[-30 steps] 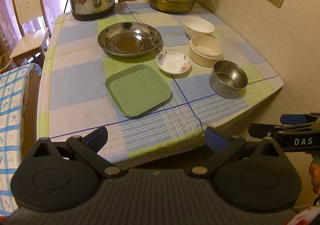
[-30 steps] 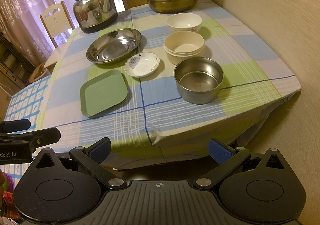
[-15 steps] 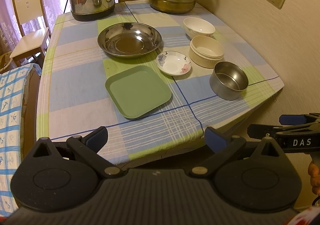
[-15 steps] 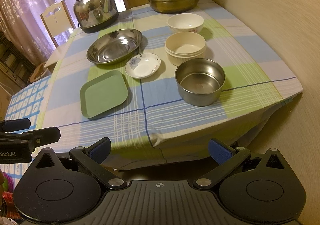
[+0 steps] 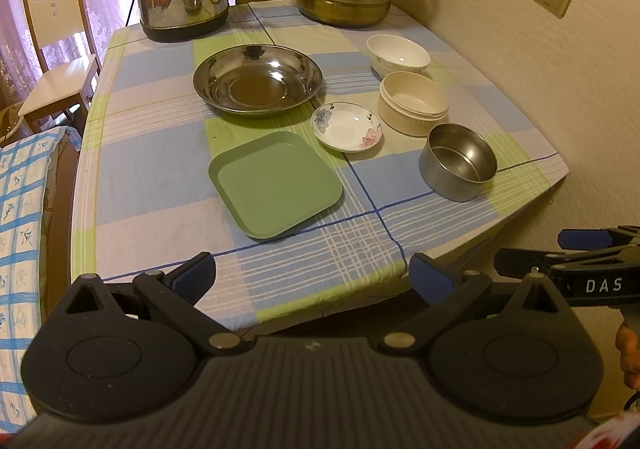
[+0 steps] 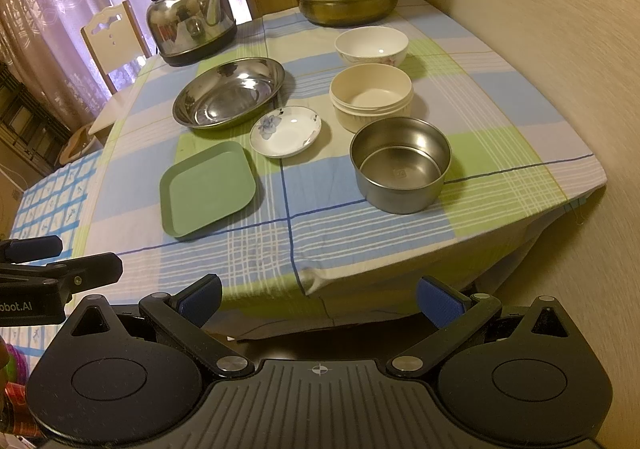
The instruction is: Organize plates and bowls
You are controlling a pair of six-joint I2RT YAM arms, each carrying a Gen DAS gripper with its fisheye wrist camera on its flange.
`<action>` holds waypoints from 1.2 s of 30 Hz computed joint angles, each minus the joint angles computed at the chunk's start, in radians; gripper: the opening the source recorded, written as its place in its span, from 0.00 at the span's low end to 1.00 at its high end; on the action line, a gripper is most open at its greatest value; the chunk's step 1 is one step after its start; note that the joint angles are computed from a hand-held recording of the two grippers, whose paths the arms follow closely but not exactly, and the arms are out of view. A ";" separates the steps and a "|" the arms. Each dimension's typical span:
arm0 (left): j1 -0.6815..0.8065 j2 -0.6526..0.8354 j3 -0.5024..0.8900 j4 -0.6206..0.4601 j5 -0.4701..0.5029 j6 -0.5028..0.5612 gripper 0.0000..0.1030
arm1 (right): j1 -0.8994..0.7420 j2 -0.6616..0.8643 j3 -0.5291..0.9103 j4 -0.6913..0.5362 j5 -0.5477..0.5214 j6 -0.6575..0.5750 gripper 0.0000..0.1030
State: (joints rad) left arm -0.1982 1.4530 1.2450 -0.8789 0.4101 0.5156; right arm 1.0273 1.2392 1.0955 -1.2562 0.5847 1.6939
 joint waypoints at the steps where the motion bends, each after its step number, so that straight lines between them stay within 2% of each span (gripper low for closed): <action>1: 0.000 0.000 0.000 0.000 0.000 0.000 1.00 | -0.001 0.000 0.000 0.000 0.000 -0.001 1.00; 36: -0.002 0.049 0.023 0.010 -0.020 -0.011 1.00 | -0.070 -0.019 -0.039 0.085 -0.038 -0.105 1.00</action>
State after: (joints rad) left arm -0.2005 1.5024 1.2684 -0.8685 0.3905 0.5051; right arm 0.9572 1.2201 1.0564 -1.1708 0.5463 1.5887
